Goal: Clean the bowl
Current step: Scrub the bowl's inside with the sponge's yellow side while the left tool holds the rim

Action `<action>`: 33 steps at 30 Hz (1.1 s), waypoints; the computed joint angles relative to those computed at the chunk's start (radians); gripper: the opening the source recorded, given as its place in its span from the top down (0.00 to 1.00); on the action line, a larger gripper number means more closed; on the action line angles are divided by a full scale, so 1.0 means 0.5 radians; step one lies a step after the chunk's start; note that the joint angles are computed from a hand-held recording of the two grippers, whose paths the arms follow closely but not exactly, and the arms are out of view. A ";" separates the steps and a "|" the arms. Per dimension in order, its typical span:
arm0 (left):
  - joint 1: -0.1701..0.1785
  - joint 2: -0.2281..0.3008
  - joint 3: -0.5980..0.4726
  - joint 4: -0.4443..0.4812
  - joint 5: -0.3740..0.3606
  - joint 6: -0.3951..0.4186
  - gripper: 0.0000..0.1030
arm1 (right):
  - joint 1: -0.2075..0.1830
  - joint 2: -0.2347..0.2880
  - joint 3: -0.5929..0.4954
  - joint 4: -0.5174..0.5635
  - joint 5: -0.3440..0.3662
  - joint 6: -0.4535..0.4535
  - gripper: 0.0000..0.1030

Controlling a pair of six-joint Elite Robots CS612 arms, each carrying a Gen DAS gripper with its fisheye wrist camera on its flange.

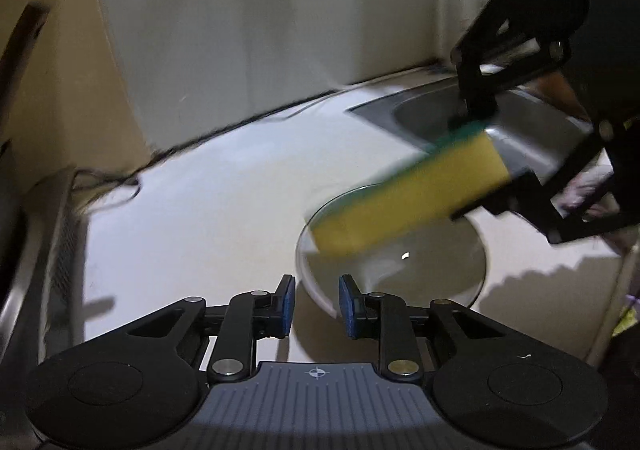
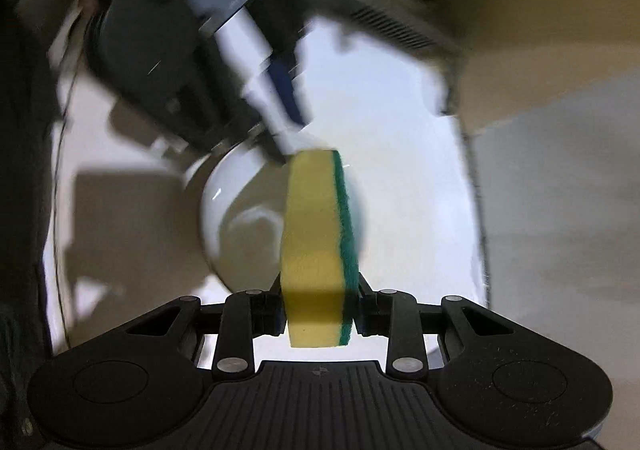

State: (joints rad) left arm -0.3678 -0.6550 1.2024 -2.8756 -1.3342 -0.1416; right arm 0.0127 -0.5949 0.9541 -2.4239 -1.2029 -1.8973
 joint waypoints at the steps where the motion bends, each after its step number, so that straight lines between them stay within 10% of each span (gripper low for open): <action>1: -0.001 0.003 -0.002 0.000 0.001 -0.015 0.73 | 0.010 0.012 -0.018 0.023 -0.013 -0.022 0.69; 10: 0.006 0.026 -0.008 -0.069 0.017 -0.090 0.81 | -0.006 0.171 -0.587 1.020 -0.016 0.189 0.69; 14: 0.005 -0.038 0.091 -0.232 -0.010 0.122 0.81 | -0.025 0.150 -0.528 0.809 0.026 0.285 0.69; 17: 0.033 -0.117 0.194 -0.319 -0.293 0.584 0.78 | -0.018 0.156 -0.523 0.815 0.003 0.250 0.69; 22: 0.033 -0.131 0.153 -0.013 -0.502 1.106 0.74 | 0.038 0.267 -0.655 0.871 -0.118 0.154 0.69; 28: -0.012 -0.018 0.015 0.102 -0.207 1.193 0.73 | 0.048 0.429 -0.967 1.121 0.038 0.314 0.69; 33: -0.001 0.009 -0.028 0.163 -0.236 1.029 0.80 | 0.043 0.326 -0.857 1.221 0.039 0.040 0.69</action>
State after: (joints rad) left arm -0.3685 -0.6506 1.1884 -2.7940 -1.4524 0.3729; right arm 0.0344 -0.4319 0.5255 -1.8132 -1.1833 -1.8772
